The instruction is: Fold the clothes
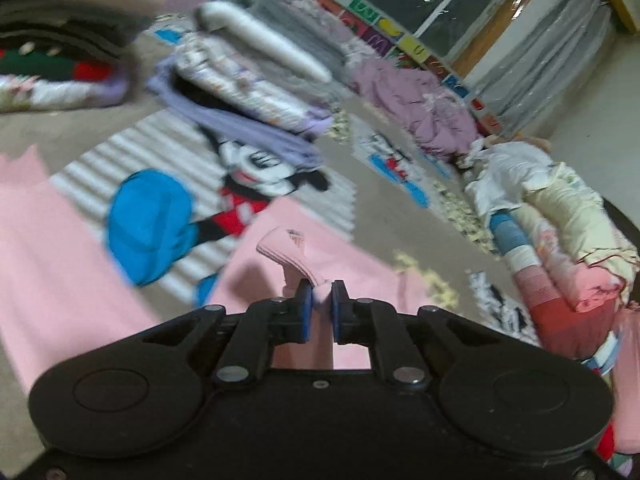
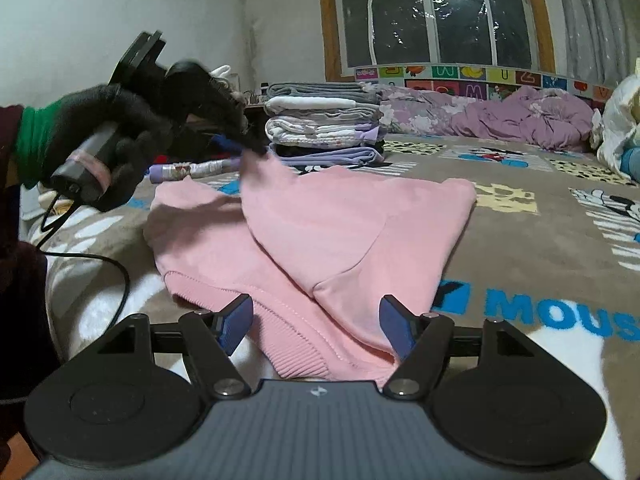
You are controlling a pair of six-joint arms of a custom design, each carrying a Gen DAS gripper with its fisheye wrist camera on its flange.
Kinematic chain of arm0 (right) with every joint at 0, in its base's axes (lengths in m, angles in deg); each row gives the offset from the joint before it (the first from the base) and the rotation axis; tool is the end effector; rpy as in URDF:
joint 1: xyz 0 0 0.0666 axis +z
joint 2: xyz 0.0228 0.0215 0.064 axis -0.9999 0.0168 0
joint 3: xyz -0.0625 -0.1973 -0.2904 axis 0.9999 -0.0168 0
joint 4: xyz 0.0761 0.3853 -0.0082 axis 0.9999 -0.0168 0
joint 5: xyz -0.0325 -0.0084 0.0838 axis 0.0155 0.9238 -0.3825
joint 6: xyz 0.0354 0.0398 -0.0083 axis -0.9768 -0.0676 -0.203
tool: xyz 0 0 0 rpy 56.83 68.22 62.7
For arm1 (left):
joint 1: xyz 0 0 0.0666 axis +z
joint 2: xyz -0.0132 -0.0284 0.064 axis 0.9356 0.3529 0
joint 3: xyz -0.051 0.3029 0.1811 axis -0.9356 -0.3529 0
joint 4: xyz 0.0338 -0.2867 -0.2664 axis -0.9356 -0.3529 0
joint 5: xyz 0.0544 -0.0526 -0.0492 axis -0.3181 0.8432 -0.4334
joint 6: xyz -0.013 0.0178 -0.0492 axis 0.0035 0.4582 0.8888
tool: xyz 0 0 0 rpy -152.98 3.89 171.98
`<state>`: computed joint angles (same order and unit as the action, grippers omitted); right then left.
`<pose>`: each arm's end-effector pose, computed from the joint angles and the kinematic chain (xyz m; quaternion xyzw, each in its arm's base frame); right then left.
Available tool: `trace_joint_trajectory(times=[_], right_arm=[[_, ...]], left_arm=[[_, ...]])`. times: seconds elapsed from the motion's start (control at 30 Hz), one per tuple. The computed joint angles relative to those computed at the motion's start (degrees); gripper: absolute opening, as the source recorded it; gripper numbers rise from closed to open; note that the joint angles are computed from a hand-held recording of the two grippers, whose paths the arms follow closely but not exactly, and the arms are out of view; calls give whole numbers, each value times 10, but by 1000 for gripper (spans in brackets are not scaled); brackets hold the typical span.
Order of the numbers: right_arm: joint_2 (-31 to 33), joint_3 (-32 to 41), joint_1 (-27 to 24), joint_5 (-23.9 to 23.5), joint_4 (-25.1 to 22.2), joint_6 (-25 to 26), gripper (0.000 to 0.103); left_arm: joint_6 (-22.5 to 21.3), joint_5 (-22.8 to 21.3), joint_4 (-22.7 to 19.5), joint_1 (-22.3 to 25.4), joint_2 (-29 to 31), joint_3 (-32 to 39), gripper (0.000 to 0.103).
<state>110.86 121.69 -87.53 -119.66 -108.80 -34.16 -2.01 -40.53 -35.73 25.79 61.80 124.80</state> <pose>0.2880 0.0310 0.4329 -0.2893 0.7769 0.2598 0.4952 0.3654 -0.3225 0.5474 -0.2454 0.8354 -0.1915 0.4530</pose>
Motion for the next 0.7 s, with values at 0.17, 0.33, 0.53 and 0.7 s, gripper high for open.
trace_joint_trajectory(times=[0.17,0.33,0.53,0.7], right_arm=[[4,2,-13,-13,10,-25,69],[10,5,-19,-28,7,-27,68],[18,13,-28,-53,-2,-30,62],[25,19,-41,-76,-13,-45,58]], left_arm=[[-26,13,-18,4,72,104,8],[-42,25,-48,9,148,204,7],[-48,35,-103,11,249,346,7],[-54,26,-189,11,359,516,7]])
